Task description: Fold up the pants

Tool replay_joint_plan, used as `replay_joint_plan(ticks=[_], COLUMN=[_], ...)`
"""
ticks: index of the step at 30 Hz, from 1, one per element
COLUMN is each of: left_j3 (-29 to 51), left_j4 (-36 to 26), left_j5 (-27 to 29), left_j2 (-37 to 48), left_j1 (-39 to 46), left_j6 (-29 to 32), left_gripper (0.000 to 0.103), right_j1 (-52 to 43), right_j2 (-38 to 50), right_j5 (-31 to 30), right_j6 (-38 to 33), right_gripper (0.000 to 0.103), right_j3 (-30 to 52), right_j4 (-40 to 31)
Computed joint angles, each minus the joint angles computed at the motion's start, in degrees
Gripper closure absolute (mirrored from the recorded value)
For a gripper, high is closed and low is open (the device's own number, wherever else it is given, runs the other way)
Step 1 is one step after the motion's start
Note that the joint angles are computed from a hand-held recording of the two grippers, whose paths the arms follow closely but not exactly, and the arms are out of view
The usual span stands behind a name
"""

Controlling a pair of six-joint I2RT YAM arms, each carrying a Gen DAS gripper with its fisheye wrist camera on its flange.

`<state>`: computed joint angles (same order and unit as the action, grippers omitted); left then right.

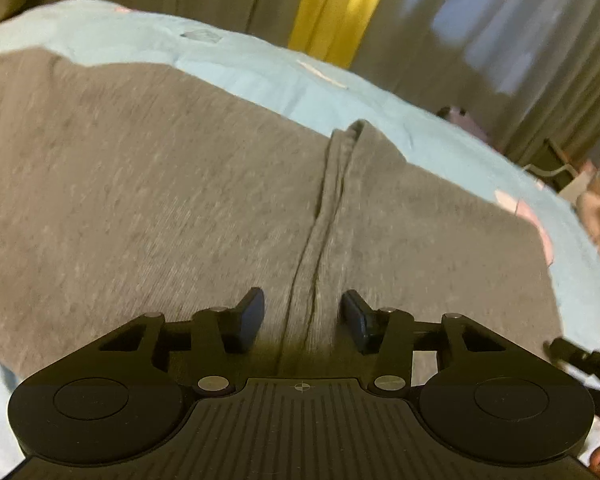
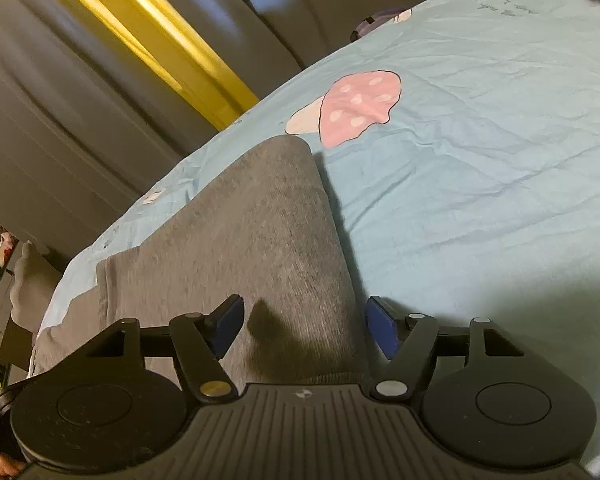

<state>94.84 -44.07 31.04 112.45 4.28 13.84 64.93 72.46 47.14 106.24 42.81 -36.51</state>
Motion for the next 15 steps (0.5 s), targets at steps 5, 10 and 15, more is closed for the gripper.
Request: replay_joint_plan(ticks=[5, 10, 15], left_j3=[0.0, -5.2, -5.6], left_j4=[1.1, 11.0, 20.9], left_j5=[4.2, 0.4, 10.7], left_j2=[1.0, -2.1, -1.8], left_j1=[1.5, 3.2, 13.6], left_j6=[-0.9, -8.9, -27.4], left_gripper=[0.091, 0.097, 0.029], right_j1=[0.4, -0.5, -1.3], right_j2=[0.5, 1.5, 1.9], right_j5=[-0.5, -1.6, -2.3], right_j6=[1.7, 0.6, -1.1], right_gripper=[0.028, 0.027, 0.023], right_j3=[0.9, 1.7, 1.8], right_j4=[-1.9, -2.2, -1.3])
